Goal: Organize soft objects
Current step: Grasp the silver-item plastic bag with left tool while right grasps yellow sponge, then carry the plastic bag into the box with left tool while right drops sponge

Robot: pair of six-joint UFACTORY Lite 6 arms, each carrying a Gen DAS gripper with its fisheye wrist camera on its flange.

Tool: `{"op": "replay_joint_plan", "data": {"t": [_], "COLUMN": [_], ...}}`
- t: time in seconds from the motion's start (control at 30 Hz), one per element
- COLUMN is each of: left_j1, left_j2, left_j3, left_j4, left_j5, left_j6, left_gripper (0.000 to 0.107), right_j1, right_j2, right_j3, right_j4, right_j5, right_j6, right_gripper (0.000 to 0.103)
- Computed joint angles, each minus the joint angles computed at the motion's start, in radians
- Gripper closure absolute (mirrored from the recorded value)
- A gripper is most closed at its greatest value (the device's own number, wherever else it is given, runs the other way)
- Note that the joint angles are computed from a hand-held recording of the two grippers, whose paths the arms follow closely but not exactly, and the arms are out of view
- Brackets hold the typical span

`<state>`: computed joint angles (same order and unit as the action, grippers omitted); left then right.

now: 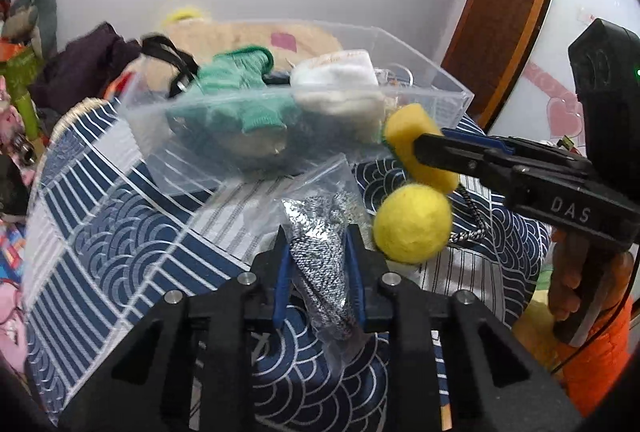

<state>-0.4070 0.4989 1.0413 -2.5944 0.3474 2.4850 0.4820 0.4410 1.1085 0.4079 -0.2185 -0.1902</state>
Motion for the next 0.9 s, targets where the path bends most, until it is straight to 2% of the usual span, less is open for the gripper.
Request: {"op": "replay_joint_plan", "data": {"t": [0.17, 0.43, 0.5, 0.6, 0.67, 0.9], "left_j1": [0.009, 0.101, 0.107, 0.103, 0.118, 0.110], "left_j2": [-0.102, -0.234, -0.265, -0.273, -0.278, -0.214], "left_j3": [-0.084, -0.144, -0.148, -0.110, -0.089, 0.062], "left_j4": [-0.135, -0.073, -0.116, -0.179, -0.157, -0.251], "left_j5": [0.016, 0.048, 0.049, 0.035, 0.038, 0.010], "left_j6": [0.138, 0.103, 0.144, 0.200, 0.180, 0.283], "left_gripper": [0.085, 0.085, 0.085, 0.085, 0.085, 0.085], "right_j1": [0.011, 0.012, 0.015, 0.009, 0.003, -0.005], "right_j2": [-0.087, -0.220, -0.239, -0.265, -0.272, -0.228], "right_j3": [-0.077, -0.170, -0.172, -0.184, -0.180, -0.090], "right_j4": [0.073, 0.092, 0.119, 0.129, 0.131, 0.217], "right_j5": [-0.050, -0.113, -0.126, -0.146, -0.151, -0.166], "right_j6": [-0.065, -0.066, -0.088, -0.094, -0.096, -0.187], "right_gripper": [0.068, 0.068, 0.068, 0.068, 0.068, 0.068]}}
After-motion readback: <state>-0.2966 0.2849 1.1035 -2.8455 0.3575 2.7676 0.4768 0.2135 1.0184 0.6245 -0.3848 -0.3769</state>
